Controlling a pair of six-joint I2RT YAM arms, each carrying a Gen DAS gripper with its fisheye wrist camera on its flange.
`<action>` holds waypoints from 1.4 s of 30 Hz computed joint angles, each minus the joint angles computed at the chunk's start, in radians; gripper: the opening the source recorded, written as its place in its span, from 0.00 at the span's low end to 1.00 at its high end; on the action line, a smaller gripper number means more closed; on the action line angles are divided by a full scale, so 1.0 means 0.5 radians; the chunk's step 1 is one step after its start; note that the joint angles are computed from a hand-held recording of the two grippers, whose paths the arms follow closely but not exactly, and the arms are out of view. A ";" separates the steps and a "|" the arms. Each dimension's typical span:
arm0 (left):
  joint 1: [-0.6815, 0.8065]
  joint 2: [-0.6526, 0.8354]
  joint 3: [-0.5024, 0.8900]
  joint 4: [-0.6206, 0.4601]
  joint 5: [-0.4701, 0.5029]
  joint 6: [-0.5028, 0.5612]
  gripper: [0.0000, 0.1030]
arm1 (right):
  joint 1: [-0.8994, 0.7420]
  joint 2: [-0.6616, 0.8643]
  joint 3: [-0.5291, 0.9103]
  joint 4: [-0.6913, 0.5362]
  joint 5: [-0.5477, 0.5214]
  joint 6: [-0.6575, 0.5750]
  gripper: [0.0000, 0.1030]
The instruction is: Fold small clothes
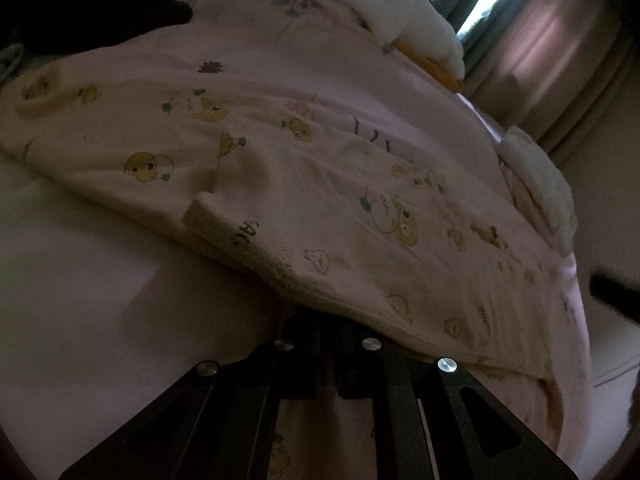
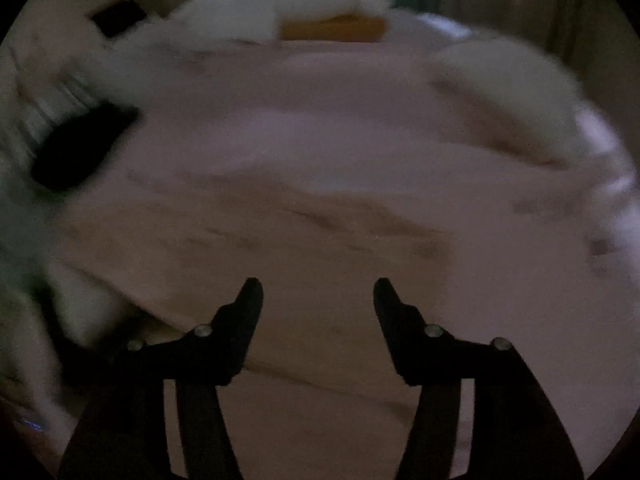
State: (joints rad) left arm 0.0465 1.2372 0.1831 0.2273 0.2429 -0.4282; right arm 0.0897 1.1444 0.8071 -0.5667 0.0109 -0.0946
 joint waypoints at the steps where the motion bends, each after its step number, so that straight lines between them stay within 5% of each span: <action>1: -0.007 -0.006 0.003 -0.007 -0.007 -0.004 0.10 | -0.078 -0.047 -0.056 0.006 0.037 -0.095 0.59; 9: -0.230 -0.147 0.037 -0.214 -0.314 -0.013 0.10 | -0.694 -0.111 -0.621 0.300 -0.152 -0.675 0.57; 12: -0.281 -0.144 0.054 -0.242 -0.393 -0.009 0.10 | -0.663 -0.219 -0.774 0.518 -0.126 -0.662 0.56; 15: -0.297 -0.148 0.055 -0.254 -0.423 -0.004 0.10 | -0.617 -0.104 -0.780 0.729 -0.002 -0.521 0.41; 21: -0.348 -0.146 0.083 -0.296 -0.492 -0.008 0.10 | -1.051 0.115 -0.684 0.788 -0.565 -0.367 0.28; 25: -0.361 -0.149 0.093 -0.314 -0.513 -0.004 0.10 | -1.200 0.194 -0.693 0.832 -0.756 -0.434 0.28; 31: -0.381 -0.153 0.106 -0.343 -0.555 0.009 0.10 | -1.000 0.153 -0.752 0.921 -0.493 -0.414 0.31; 42: -0.433 -0.108 0.136 -0.341 -0.616 -0.004 0.10 | -1.065 0.184 -0.778 0.955 -0.583 -0.429 0.32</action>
State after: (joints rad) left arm -0.1698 1.1833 0.2512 0.0569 -0.0650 -0.4301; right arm -0.4427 1.2366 0.4179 -0.0892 -0.2804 -0.3090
